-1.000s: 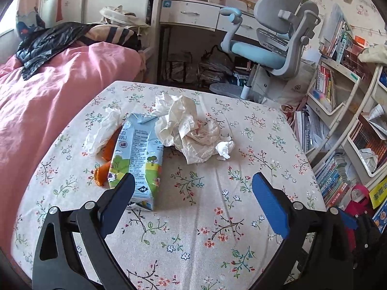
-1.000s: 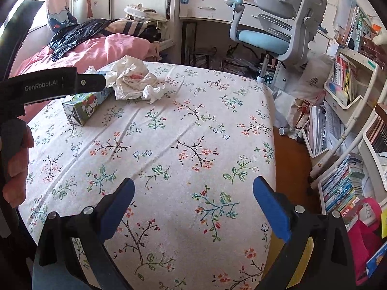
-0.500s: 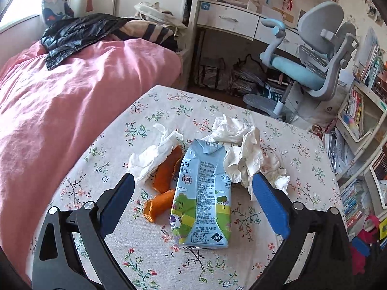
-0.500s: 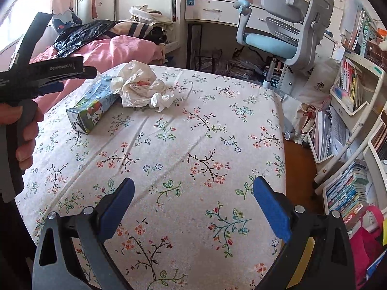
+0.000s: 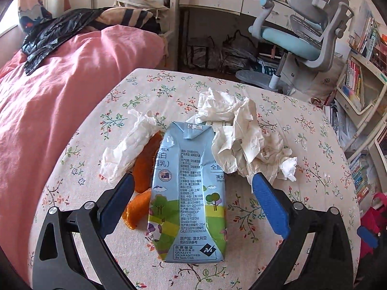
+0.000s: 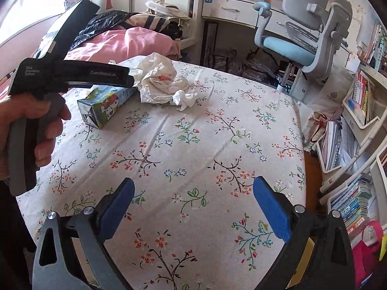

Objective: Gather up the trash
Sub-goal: 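Lower the left tool onto the white tissue beside the orange peel and close it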

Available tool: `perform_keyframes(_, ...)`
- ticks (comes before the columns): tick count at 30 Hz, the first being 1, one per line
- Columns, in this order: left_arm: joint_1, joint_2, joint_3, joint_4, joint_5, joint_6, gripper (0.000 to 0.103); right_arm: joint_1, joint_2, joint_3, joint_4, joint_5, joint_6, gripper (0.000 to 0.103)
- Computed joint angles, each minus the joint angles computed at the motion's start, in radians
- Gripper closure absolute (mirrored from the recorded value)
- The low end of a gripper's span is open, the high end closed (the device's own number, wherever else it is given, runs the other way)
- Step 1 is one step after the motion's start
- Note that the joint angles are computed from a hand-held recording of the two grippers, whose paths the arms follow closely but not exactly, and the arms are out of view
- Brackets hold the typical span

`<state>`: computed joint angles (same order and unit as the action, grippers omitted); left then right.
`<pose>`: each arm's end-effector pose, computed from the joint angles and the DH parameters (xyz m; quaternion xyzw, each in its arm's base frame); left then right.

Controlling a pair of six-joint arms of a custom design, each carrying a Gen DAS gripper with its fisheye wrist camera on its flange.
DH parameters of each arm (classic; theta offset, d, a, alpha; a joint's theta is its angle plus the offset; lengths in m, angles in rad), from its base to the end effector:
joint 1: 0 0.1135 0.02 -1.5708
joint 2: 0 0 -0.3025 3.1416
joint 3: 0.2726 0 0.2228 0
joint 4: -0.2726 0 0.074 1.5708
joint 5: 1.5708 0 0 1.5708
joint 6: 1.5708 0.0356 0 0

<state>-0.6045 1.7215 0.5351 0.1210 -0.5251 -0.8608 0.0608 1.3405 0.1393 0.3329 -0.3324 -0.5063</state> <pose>0.2177 -0.1287 0.1445 -0.1839 0.9191 0.0253 0.3476 0.1530 0.0209 0.1474 -0.3137 0.8731 0.0765 0.3653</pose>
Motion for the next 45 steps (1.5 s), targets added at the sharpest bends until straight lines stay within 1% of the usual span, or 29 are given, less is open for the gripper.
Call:
perform_keyframes(6,-0.021,0.071,0.037,0.060,0.071,0.076,0.009,0.015,-0.011,-0.003,-0.005,0.012,-0.006,0.009)
perform_keyframes(8,-0.023,0.076,0.016,0.153,0.140,0.120,0.009,0.029,-0.019,-0.002,-0.016,0.016,0.001,0.009)
perform_keyframes(10,-0.028,0.059,-0.025,0.277,0.236,0.172,0.009,0.051,-0.023,-0.004,-0.016,0.026,0.009,0.009)
perform_keyframes(11,-0.038,0.052,-0.032,0.302,0.251,0.188,0.009,0.063,-0.025,-0.005,-0.016,0.032,0.014,0.009)
perform_keyframes(12,-0.055,0.042,-0.031,0.305,0.235,0.201,0.009,0.081,-0.024,-0.004,-0.012,0.041,0.024,0.009)
perform_keyframes(14,-0.085,0.029,-0.020,0.278,0.187,0.210,0.009,0.107,-0.027,-0.008,-0.008,0.054,0.038,0.009)
perform_keyframes(17,-0.093,0.013,-0.014,0.225,0.138,0.191,0.009,0.139,-0.016,-0.008,0.005,0.072,0.055,0.009)
perform_keyframes(19,-0.102,-0.011,-0.023,0.191,0.089,0.170,0.009,0.155,-0.004,-0.001,0.009,0.080,0.065,0.009)
perform_keyframes(24,-0.060,-0.124,-0.083,0.142,0.001,0.151,0.009,0.210,0.024,0.016,0.021,0.106,0.101,0.009)
perform_keyframes(25,-0.049,-0.145,-0.089,0.114,-0.021,0.141,0.009,0.214,0.027,0.022,0.016,0.103,0.106,0.009)
perform_keyframes(28,0.012,-0.193,-0.115,0.055,-0.041,0.132,0.009,0.235,0.033,0.047,0.002,0.101,0.132,0.009)
perform_keyframes(31,0.091,-0.205,-0.138,0.034,-0.011,0.148,0.010,0.273,0.037,0.051,0.029,0.120,0.159,0.009)
perform_keyframes(34,0.157,-0.176,-0.156,0.062,0.035,0.198,0.012,0.312,0.056,0.062,0.046,0.137,0.186,0.009)
perform_keyframes(38,0.202,-0.101,-0.127,0.090,0.035,0.268,0.013,0.348,0.085,0.070,0.084,0.161,0.201,0.009)
perform_keyframes(40,0.246,-0.081,-0.122,0.112,0.060,0.290,0.015,0.352,0.104,0.082,0.094,0.160,0.210,0.009)
perform_keyframes(43,0.334,-0.058,-0.128,0.173,0.134,0.320,0.024,0.356,0.139,0.093,0.122,0.160,0.216,0.009)
perform_keyframes(45,0.393,-0.036,-0.134,0.219,0.200,0.339,0.037,0.359,0.163,0.104,0.136,0.158,0.228,0.009)
